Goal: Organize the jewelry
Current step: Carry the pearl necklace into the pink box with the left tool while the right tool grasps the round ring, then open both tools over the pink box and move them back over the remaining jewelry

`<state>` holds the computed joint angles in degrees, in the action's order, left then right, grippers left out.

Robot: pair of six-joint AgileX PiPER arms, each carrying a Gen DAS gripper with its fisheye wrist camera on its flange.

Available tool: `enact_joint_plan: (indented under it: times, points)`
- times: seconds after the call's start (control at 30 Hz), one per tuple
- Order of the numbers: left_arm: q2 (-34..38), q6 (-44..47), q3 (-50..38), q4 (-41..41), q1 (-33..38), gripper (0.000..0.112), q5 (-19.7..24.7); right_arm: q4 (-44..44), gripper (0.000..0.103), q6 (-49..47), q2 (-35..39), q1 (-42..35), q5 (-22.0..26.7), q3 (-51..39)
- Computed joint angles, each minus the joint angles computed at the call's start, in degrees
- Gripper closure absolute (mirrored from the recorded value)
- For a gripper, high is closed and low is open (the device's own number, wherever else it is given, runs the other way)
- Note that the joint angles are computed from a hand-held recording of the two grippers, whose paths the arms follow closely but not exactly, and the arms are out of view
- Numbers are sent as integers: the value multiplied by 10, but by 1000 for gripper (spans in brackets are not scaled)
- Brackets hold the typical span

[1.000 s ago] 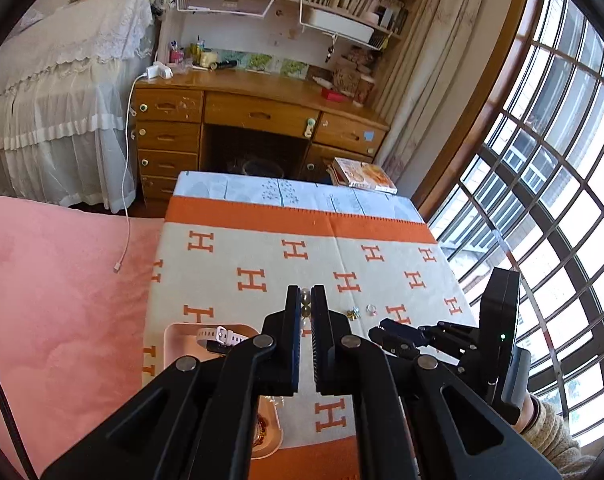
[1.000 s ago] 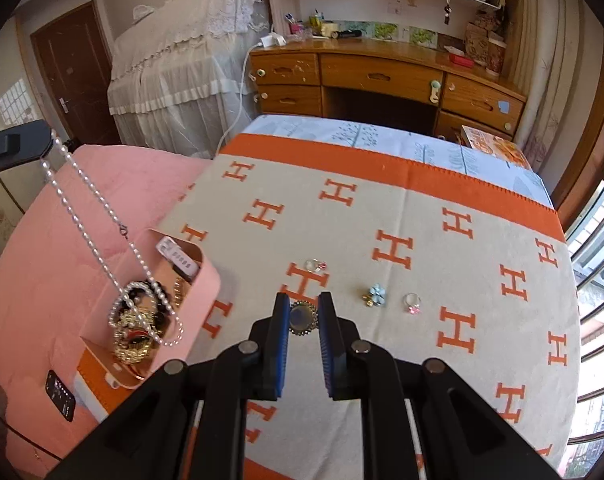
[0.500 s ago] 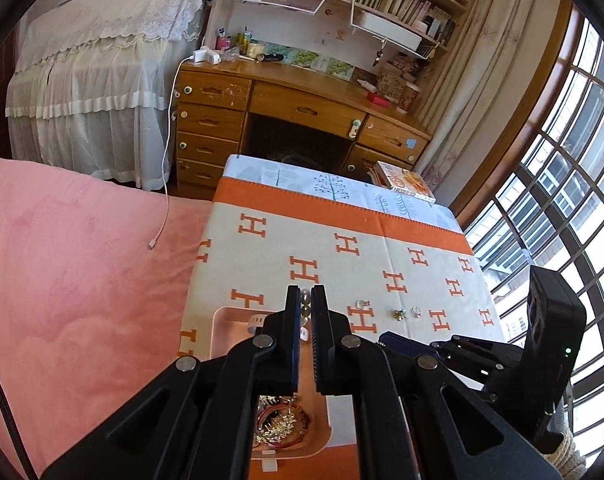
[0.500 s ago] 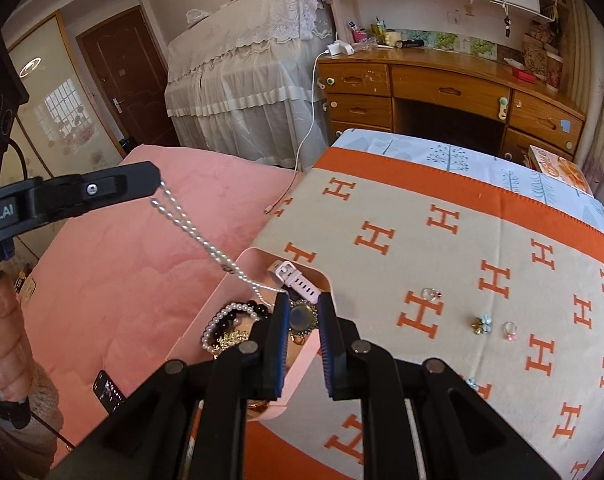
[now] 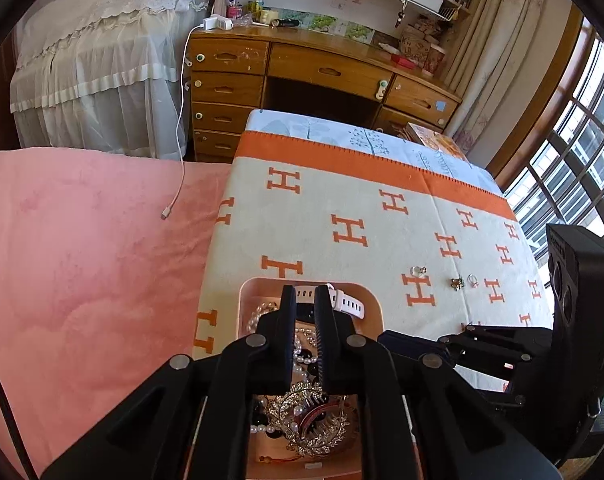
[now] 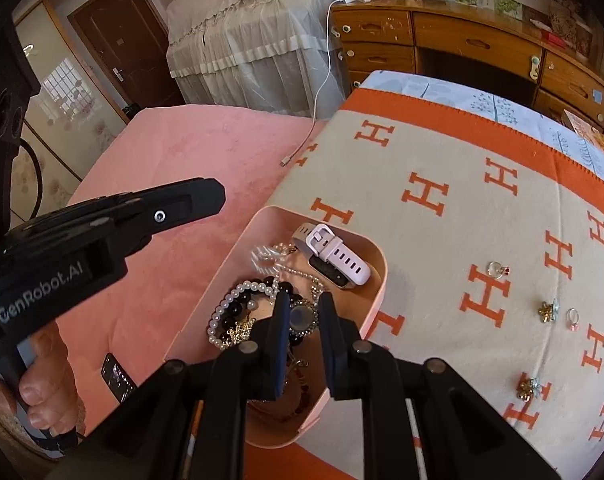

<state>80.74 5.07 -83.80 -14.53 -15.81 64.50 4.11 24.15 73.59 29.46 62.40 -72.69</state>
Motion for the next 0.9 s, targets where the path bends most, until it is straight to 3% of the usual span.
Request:
enact_joint_plan:
  times: [0.1, 0.17, 0.2, 0.37, 0.67, 0.9]
  points:
    - [-1, 1, 9, 9, -7, 79, -6, 23, 88, -16, 4, -17, 0, 5]
    - [-6, 2, 18, 12, -8, 56, -15, 41, 88, -29, 1, -28, -1, 10]
    - [-8, 3, 22, 13, -8, 54, -20, 45, 88, -32, -2, -32, 1, 11]
    - [-9, 6, 23, 14, -12, 51, -21, 52, 73, -35, -20, -39, -2, 23]
    - [-10, -7, 31, 34, -36, 49, -18, 50, 73, -45, -64, -51, 8, 52]
    - [-3, -26, 27, 58, -73, 49, -11, 71, 73, -85, -120, -110, 36, 88]
